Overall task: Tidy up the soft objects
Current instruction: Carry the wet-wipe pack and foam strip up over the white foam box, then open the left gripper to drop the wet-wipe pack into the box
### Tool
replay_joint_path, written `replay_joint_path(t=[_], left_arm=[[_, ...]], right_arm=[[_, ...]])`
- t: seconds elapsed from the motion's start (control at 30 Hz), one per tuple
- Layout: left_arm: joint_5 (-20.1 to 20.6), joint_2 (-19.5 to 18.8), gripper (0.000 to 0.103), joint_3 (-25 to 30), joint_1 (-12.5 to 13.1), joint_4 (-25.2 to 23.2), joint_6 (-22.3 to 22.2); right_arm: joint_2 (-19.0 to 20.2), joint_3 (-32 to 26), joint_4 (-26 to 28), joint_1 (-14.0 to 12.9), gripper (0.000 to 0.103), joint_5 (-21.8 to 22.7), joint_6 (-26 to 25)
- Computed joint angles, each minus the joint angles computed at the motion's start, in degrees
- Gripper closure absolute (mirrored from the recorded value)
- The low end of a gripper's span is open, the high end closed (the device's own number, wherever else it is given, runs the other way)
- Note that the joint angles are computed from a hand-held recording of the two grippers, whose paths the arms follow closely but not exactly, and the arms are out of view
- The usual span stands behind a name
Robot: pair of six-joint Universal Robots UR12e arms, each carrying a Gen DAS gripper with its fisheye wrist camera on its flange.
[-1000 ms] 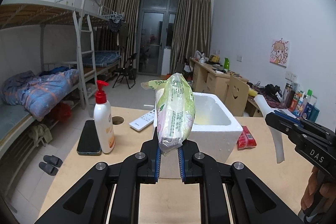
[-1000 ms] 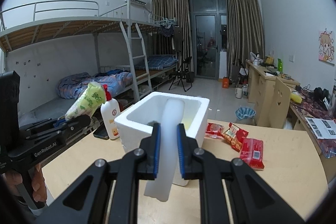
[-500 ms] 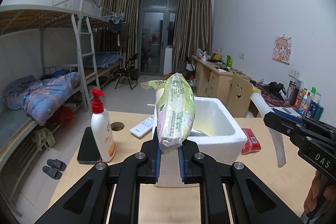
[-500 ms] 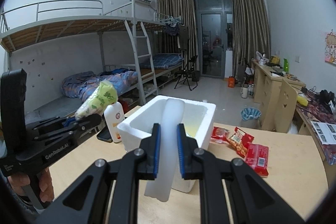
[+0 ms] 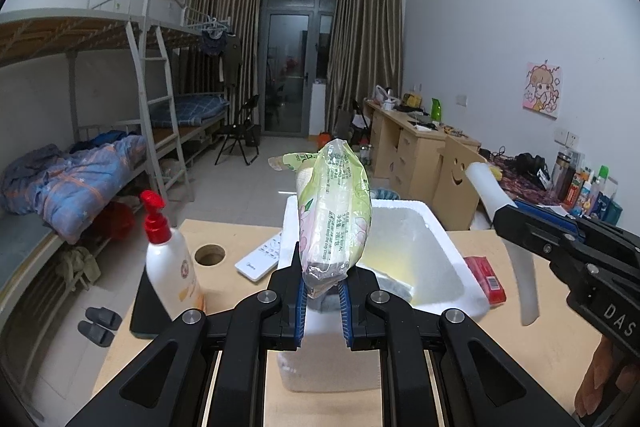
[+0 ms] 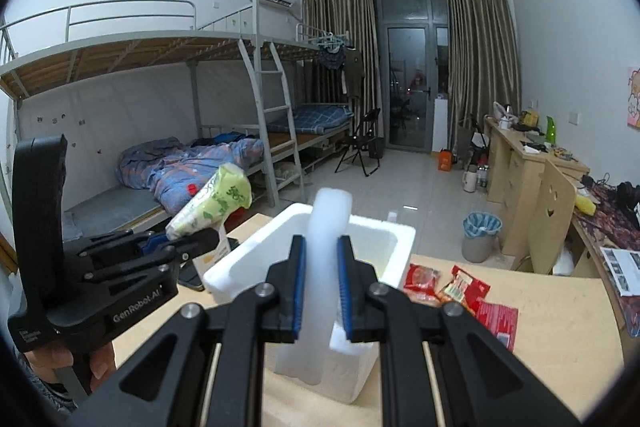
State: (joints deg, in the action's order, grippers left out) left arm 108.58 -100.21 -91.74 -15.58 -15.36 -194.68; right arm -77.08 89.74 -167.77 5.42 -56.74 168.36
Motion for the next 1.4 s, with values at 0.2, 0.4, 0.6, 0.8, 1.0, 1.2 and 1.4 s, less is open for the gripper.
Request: replay_joint_path(t=[0.2, 0.4, 0.6, 0.8, 1.0, 1.2, 1.4], left_arm=[[-0.9, -1.5, 0.088, 1.8, 0.6, -0.6, 0.8], [-1.6, -3.3, 0.088, 4.2, 1.0, -1.9, 2.1], [-2.4, -4.8, 0.088, 5.9, 1.4, -3.2, 2.3], [-2.8, -6.2, 0.088, 7.5, 1.4, -4.0, 3.3], [-3.4, -6.1, 0.088, 7.3, 1.7, -4.1, 3.6], [-4.9, -6.4, 0.088, 7.4, 1.8, -4.1, 4.7], [-4.9, -6.7, 0.088, 7.9, 1.6, -4.8, 5.3]], right_arm=[[2.0, -2.8, 2.8, 0.5, 0.085, -0.1, -0.9], [3.6, -5.1, 3.6, 0.6, 0.085, -0.3, -0.3], [4.9, -6.3, 4.1, 0.4, 0.085, 0.2, 0.4], [5.4, -7.2, 5.2, 0.2, 0.085, 0.2, 0.5], [5.4, -7.4, 5.1, 0.2, 0.085, -0.1, 1.1], [5.1, -7.3, 4.5, 0.2, 0.085, -0.4, 1.4], [4.7, -6.6, 3.4, 0.1, 0.085, -0.7, 1.8]])
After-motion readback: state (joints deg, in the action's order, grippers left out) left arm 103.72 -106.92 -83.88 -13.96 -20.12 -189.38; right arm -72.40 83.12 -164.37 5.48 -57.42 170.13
